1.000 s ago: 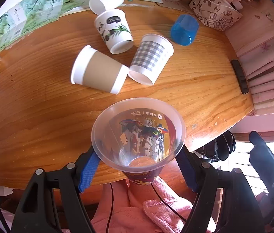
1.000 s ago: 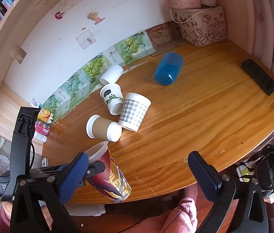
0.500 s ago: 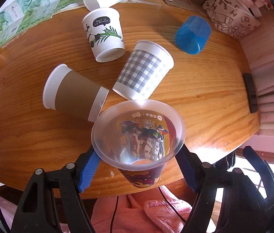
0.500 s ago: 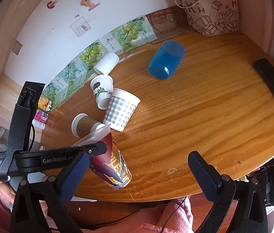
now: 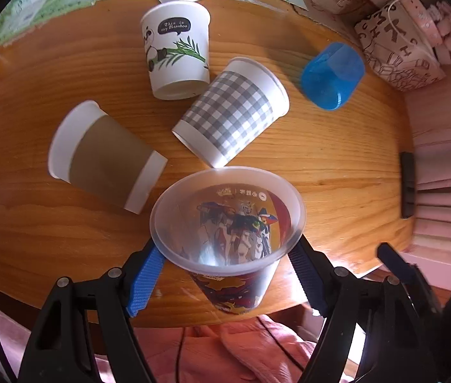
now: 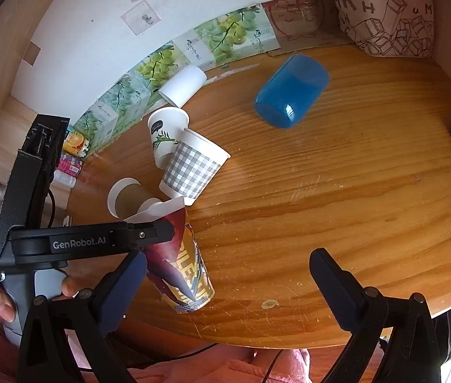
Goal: Flip cup upright
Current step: 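Grasp the cup with the right gripper while the left gripper releases it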
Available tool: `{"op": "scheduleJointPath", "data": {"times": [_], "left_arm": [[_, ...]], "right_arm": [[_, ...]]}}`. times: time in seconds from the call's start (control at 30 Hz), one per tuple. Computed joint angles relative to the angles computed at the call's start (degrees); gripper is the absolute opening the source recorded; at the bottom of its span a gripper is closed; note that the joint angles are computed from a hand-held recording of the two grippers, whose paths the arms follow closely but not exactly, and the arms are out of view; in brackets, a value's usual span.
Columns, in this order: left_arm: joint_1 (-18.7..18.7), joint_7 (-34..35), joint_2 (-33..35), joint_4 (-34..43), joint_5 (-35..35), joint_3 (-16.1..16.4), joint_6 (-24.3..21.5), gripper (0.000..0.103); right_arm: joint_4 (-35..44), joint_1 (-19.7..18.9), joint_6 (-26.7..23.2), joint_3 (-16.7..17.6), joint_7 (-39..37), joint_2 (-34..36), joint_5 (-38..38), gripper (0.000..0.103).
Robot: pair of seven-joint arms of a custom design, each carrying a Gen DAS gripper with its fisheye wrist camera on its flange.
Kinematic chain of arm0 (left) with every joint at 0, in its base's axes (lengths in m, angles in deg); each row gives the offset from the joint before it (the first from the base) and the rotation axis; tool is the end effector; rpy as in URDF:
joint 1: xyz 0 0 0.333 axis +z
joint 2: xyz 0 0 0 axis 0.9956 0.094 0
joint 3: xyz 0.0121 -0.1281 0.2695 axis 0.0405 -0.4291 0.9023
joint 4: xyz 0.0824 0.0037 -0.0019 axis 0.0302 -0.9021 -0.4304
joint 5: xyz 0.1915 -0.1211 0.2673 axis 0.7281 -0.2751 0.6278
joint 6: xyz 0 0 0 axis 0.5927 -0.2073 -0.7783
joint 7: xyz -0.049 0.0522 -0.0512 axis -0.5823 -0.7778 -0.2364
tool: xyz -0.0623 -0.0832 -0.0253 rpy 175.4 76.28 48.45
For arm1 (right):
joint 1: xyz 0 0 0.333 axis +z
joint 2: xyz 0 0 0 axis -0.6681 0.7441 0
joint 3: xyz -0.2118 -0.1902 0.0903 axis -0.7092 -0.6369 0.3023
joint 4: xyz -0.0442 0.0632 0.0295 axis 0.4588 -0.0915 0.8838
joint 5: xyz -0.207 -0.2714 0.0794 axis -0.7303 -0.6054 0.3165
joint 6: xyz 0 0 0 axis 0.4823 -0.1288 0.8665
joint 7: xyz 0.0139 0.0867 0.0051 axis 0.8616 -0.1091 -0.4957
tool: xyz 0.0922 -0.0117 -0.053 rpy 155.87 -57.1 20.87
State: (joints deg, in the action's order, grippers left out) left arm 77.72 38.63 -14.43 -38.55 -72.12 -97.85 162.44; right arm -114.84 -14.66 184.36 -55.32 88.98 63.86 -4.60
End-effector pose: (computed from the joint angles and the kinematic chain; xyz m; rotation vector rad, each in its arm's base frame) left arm 0.5381 -0.1896 0.5663 1.6654 -2.3653 0.2527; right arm 0.3934 0.3375 0.5635 -1.3715 2.1804 -0.0532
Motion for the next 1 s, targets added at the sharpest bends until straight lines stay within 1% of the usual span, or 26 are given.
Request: {"op": "scheduleJointPath", "data": {"times": [0.1,0.17,0.33,0.43,0.53,0.57,0.7,0.8,0.9,1.0], "left_arm": [[1.0,-0.9,1.1,1.4,-3.5,0.2,-1.9,0.08],[1.3,-0.2,0.7,1.3,-4.1,0.1,-1.4,0.08],[2.1,4.1,-1.0,0.2,-5.2,0.3,0.3,0.081],[2.6,7.2,-2.0,-0.6,-6.6,0.5,2.1,0.081],[3.4,11.8,-3.4,-1.6,-7.5,0.9,3.5,0.081],[3.6,13.2,-4.0,-2.2,-7.9,1.0,4.3,0.081],[5.0,20.4,-7.4,-5.8,-11.8,2.2,8.1,0.081],[5.6,24.8,-9.4,-8.1,-14.4,3.1,10.2,0.081],[6.6,28.6,-10.4,-8.9,-17.0,4.3,10.6,0.081],[7.4,31.4,-10.8,-8.7,-17.7,5.1,9.7,0.081]], "right_arm": [[0.7,0.2,0.2,-0.3,-1.8,0.7,1.0,0.103],[1.4,0.3,-0.2,-0.3,-2.3,1.3,1.0,0.103],[4.0,0.6,-1.8,0.0,-1.1,3.3,-0.9,0.103],[5.8,1.0,-2.6,0.1,0.7,4.7,-3.3,0.103],[6.8,1.5,-1.6,0.1,2.9,6.1,-7.7,0.103],[7.5,1.8,-2.2,0.2,4.3,6.8,-9.8,0.103],[11.6,3.6,-7.8,0.1,7.6,10.1,-17.6,0.103],[12.7,4.8,-9.7,-0.7,9.2,11.6,-20.1,0.103],[15.4,6.3,-14.3,-1.2,10.0,13.8,-22.9,0.103],[17.6,7.6,-17.1,-1.9,9.9,15.8,-24.7,0.103]]}}
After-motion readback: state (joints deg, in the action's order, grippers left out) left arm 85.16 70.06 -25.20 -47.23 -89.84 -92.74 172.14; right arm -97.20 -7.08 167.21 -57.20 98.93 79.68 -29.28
